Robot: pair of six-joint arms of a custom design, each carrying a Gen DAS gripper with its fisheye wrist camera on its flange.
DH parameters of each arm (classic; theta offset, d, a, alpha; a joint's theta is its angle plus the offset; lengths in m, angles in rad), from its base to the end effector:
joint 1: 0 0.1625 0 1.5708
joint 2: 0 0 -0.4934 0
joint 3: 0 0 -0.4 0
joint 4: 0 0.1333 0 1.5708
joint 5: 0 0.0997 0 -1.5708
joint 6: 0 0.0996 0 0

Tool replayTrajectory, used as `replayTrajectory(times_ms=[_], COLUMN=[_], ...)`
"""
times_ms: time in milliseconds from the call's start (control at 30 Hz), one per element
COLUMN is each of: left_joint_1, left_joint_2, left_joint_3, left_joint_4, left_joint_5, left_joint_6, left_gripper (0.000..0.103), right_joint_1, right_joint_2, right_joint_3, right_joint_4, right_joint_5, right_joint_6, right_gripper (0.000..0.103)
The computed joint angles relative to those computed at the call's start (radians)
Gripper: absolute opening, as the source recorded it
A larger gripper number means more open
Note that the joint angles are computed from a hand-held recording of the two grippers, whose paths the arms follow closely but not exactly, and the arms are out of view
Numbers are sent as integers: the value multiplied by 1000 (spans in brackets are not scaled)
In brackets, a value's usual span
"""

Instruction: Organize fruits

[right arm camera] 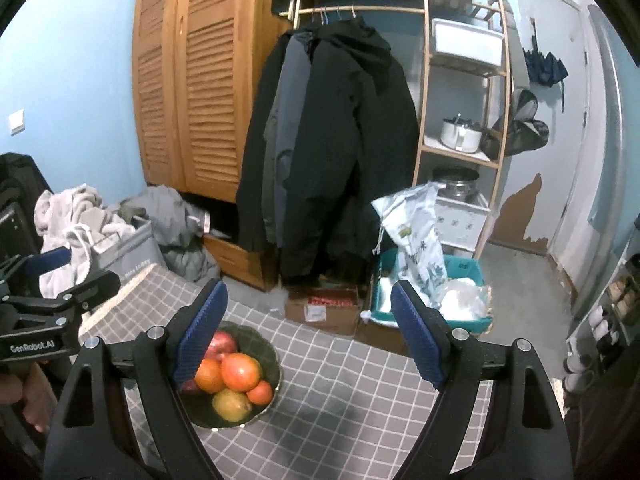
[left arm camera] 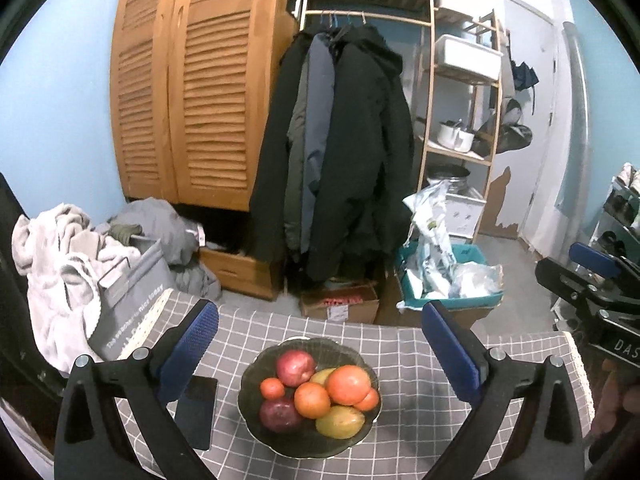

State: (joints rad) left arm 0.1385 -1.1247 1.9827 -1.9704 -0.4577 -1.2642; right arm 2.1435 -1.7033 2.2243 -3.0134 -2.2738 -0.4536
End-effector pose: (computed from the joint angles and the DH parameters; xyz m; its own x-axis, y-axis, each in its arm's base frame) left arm -0.5084 -0.2957 0.2214 -0.7465 0.0306 -0.6647 0.5847 0.5069 -0.6334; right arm 0.2761 -0.3010 0.4860 -0.6836 -0.2052 0.7004 -0.6977 0.4652 -0.5447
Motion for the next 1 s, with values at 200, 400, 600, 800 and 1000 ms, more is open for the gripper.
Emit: replayTrajectory(times_ms=[200,400,600,800,1000], left_joint_1=[-17,-23,-25,-26,-26], left_joint_2=[7,13,15,14,12], left_joint_3=[-8,-18,-20,-25,-27], left_joint_4=[-19,10,22,45,57], left_joint_5=[18,27,34,34,37], left_joint_6=[30,7,-6,-19,-25], left_gripper=[102,102,102,102,102], right_joint_1=[17,21,17,17,17], right_joint_2=[-10,-17,-15,-15,-14], right_joint_3=[1,1,1,3,2], right_joint_4=[-20,-31,-42,-59,-60], right_joint_5=[-1,1,4,9,7], right_joint_6=[-11,-11,-19,-28,-33], right_gripper=[83,83,83,83,83])
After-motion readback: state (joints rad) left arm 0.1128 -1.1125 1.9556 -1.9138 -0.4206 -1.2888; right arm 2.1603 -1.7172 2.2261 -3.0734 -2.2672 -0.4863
